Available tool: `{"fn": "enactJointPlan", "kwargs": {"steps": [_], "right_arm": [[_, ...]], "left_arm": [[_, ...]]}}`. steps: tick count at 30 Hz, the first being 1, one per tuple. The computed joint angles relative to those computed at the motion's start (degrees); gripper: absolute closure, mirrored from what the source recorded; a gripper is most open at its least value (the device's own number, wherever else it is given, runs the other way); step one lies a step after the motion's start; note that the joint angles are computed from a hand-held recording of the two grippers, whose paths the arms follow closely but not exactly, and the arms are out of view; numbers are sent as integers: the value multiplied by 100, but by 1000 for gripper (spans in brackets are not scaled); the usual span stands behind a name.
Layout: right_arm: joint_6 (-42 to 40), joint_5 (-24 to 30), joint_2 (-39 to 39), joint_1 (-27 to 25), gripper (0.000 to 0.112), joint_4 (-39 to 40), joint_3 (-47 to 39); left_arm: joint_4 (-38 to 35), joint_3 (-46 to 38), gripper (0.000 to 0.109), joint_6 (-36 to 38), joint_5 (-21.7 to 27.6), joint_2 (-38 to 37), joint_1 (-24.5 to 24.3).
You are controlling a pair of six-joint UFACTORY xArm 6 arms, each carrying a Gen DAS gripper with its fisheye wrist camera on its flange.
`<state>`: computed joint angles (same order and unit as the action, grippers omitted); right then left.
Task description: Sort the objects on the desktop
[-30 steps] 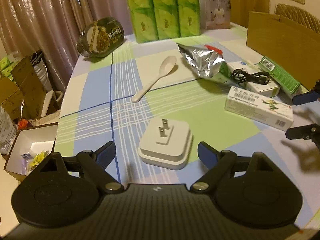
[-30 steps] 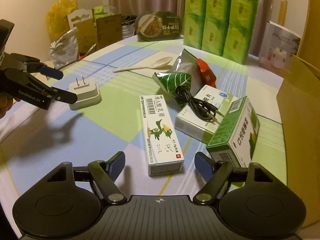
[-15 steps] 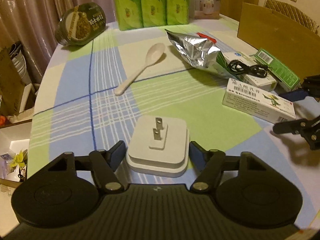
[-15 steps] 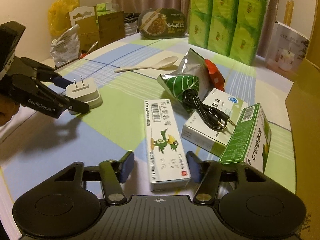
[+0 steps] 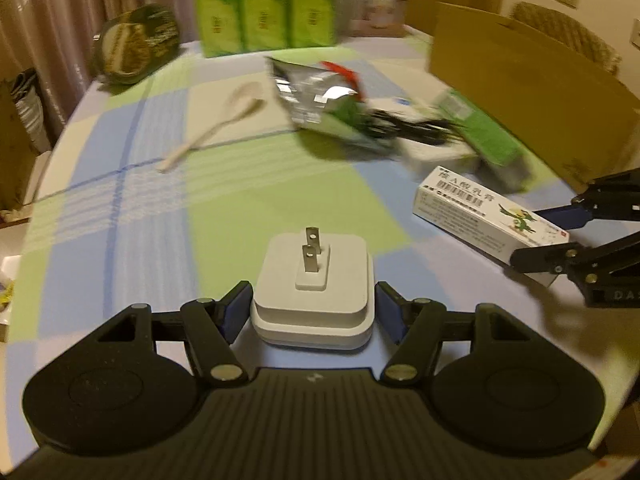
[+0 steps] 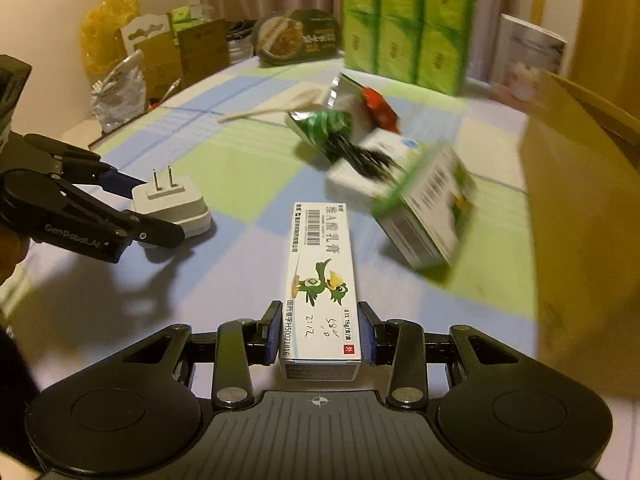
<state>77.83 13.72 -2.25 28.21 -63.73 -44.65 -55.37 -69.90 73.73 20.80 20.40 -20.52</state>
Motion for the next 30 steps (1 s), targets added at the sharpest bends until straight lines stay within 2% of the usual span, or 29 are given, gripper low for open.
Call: {"fn": "enactJointPlan", "kwargs": {"steps": [4,9,11,15,22,30], "right_arm": [[150,313,-779,151,77,100,743],[591,497,-1314,242,76,-36,1293],[778,523,-1361,246,74,-196,1329],[1292,568,-1380,227,58,-786,1266],[1713,463,-1408,118,57,-1111,1337],[1805,346,-1271,65,57,-1260,1217]], "left_arm": [[-604,791,47,372,-281,-608,-406],[-1291,1281,47,742,-601,-932,-841],[-1313,1360,47,757,-760,-942,-975],[-1286,1433,47,791,-965,-935,-1116],[-1701,1332,45,1208,-1118,-805,-1176],[-1648,1260,48,1185,-1176,-748,-1234]]}}
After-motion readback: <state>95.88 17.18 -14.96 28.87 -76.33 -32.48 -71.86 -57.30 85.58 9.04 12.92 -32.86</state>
